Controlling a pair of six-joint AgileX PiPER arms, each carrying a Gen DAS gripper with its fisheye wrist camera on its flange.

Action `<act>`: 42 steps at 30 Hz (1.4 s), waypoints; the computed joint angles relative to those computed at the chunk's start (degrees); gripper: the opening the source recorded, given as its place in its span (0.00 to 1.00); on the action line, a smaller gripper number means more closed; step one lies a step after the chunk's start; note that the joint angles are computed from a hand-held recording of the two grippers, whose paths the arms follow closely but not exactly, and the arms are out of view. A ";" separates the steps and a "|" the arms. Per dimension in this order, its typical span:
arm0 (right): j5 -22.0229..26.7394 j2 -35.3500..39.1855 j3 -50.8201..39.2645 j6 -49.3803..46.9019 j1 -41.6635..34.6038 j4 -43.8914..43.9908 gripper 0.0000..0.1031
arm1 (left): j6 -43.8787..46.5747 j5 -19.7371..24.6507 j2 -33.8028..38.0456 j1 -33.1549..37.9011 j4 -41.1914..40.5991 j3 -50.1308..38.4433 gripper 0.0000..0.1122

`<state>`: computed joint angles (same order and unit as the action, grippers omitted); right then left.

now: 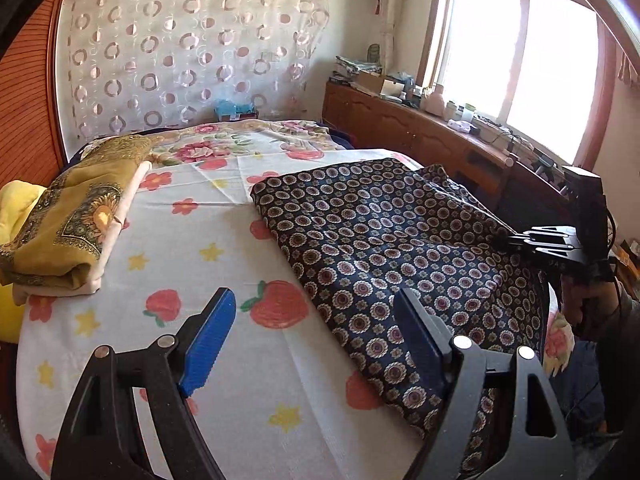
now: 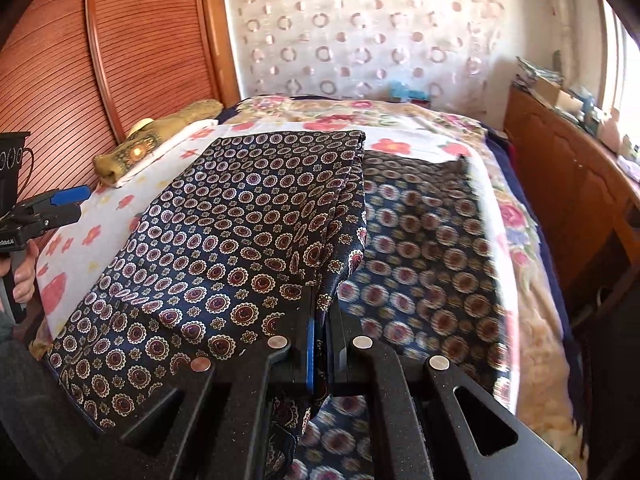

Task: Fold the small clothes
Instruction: 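Grasp the shirt edge with the right gripper and fold it inward, then release the shirt and smooth it with the right gripper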

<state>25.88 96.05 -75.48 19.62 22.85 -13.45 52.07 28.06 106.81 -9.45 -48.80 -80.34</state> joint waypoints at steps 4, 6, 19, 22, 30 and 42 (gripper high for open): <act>0.25 -1.21 1.08 3.98 0.49 -2.67 0.03 | -0.19 0.18 0.12 -0.31 0.32 -0.28 0.73; 0.11 -1.07 1.24 4.87 0.71 -2.94 0.03 | -0.35 0.20 0.14 -0.46 0.53 -0.30 0.73; 1.33 -4.29 3.80 14.01 1.19 -11.71 0.03 | -0.72 0.60 2.16 -0.61 1.31 -1.76 0.73; 2.32 -5.46 5.06 18.51 1.33 -15.80 0.03 | -1.58 0.93 2.61 -0.91 2.14 -2.54 0.73; 5.18 -3.99 5.15 25.24 2.74 -20.48 0.03 | -4.56 3.77 6.76 -1.57 4.86 -7.84 0.73; 6.74 -4.81 6.40 32.76 3.13 -27.39 0.38 | -15.92 12.18 16.26 -5.22 14.41 -22.86 0.52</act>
<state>32.63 91.24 -69.08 52.38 25.99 -40.84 36.15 40.24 123.07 -14.68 -34.40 -103.20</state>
